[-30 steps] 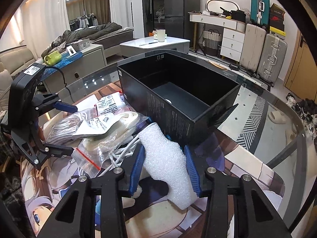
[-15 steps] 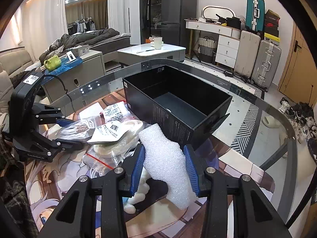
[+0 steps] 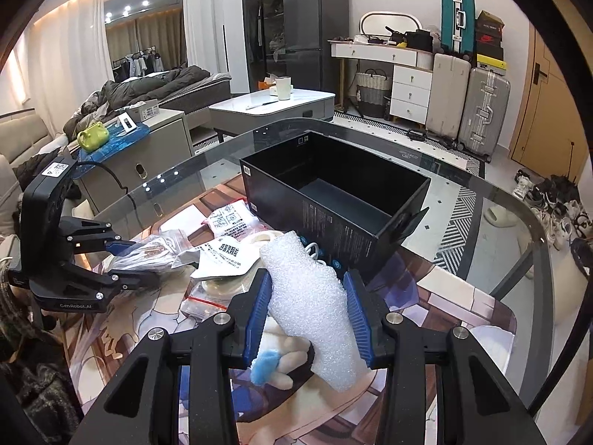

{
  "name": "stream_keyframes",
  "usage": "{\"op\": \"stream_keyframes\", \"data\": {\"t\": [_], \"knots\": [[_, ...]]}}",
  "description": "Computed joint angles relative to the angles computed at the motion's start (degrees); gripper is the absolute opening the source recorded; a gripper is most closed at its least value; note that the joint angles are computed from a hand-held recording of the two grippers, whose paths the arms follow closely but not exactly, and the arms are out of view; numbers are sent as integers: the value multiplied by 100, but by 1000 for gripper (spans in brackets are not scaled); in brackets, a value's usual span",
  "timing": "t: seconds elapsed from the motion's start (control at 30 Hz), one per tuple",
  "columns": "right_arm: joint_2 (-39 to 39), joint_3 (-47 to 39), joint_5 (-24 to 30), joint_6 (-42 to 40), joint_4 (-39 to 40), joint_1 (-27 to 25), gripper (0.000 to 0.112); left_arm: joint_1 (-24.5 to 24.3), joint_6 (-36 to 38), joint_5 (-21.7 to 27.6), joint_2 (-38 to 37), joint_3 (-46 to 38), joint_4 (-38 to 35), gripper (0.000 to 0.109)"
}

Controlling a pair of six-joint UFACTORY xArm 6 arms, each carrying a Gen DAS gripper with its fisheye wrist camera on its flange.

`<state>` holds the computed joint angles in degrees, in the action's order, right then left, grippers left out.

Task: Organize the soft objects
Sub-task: 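Grasp the bagged white rope with the left gripper while the right lifts the foam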

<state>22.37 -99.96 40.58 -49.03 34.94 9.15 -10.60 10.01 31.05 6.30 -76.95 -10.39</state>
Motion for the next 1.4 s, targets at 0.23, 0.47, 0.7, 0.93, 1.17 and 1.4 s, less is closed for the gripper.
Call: {"op": "stream_keyframes", "data": {"t": [0.23, 0.47, 0.7, 0.93, 1.17, 1.4], "knots": [[-175, 168, -190, 130, 41, 58, 41, 59, -38, -378, -297, 256, -58, 36], [-254, 176, -232, 402, 29, 42, 41, 121, 76, -532, -364, 236, -266, 36], [-294, 151, -378, 669, 47, 49, 41, 65, 217, -606, -246, -34, -453, 36], [-255, -20, -493, 995, -9, 81, 41, 0, 313, -591, 61, -590, -462, 36], [-122, -411, -508, 1375, -231, 73, 41, 35, 122, -368, 470, -1358, -388, 36], [2, -877, -395, 1760, -533, 53, 41, 9, 120, -155, 847, -2042, -278, 36]]}}
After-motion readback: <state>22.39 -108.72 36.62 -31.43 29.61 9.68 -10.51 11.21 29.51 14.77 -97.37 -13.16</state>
